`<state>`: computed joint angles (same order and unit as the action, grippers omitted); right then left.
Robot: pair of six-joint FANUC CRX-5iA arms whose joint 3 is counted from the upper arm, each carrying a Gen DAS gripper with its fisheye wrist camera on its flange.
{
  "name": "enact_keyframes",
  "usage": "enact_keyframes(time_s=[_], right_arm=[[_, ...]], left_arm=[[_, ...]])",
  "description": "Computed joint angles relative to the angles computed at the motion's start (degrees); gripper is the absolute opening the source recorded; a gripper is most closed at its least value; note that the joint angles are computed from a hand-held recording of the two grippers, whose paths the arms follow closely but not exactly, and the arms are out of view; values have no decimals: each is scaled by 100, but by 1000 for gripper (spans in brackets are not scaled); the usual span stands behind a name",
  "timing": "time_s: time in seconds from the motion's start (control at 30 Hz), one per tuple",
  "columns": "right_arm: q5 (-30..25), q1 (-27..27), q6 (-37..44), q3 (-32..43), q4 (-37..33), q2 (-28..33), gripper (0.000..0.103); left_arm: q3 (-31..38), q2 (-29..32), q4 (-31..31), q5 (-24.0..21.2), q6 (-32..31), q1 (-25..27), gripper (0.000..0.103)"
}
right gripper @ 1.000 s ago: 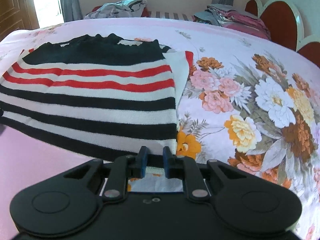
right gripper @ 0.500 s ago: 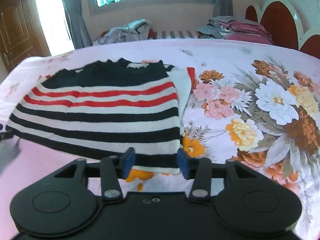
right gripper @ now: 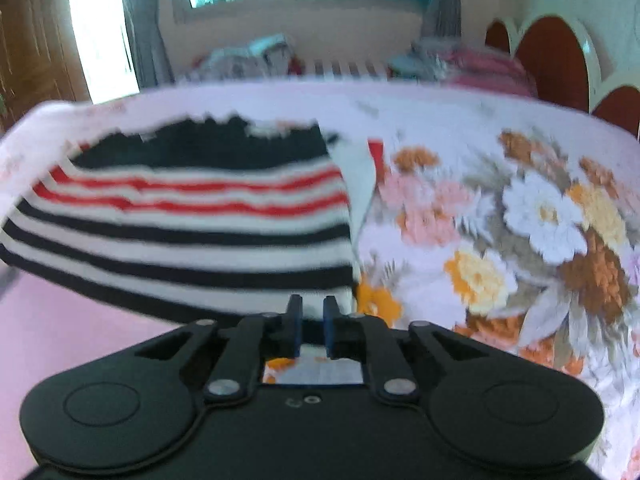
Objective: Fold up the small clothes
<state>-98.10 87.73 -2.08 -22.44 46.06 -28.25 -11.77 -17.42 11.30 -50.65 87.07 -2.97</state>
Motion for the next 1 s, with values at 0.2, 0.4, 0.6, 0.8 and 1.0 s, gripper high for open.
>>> enact_keyframes(time_s=[0.2,0.4,0.6,0.8,1.0], right_arm=[[724,-253,-46,69,154,36,3],[1648,-801,175,254,97,299,3],[2551,-1475,649,453,-143,686,3],[2859,-1691,772,475,-250,780,3],[3105,-1945,790,513,-340,931,3]], left_arm=[[-847,-30,2032,54,84,273,16],[-1754,-280,3160,743,743,296,29],[-2342,-578,3716,1314,1159,129,33],[-2639,-943,3459,1669,1327,-27,36],[-2509,-322,4178,2856,542,-405,60]])
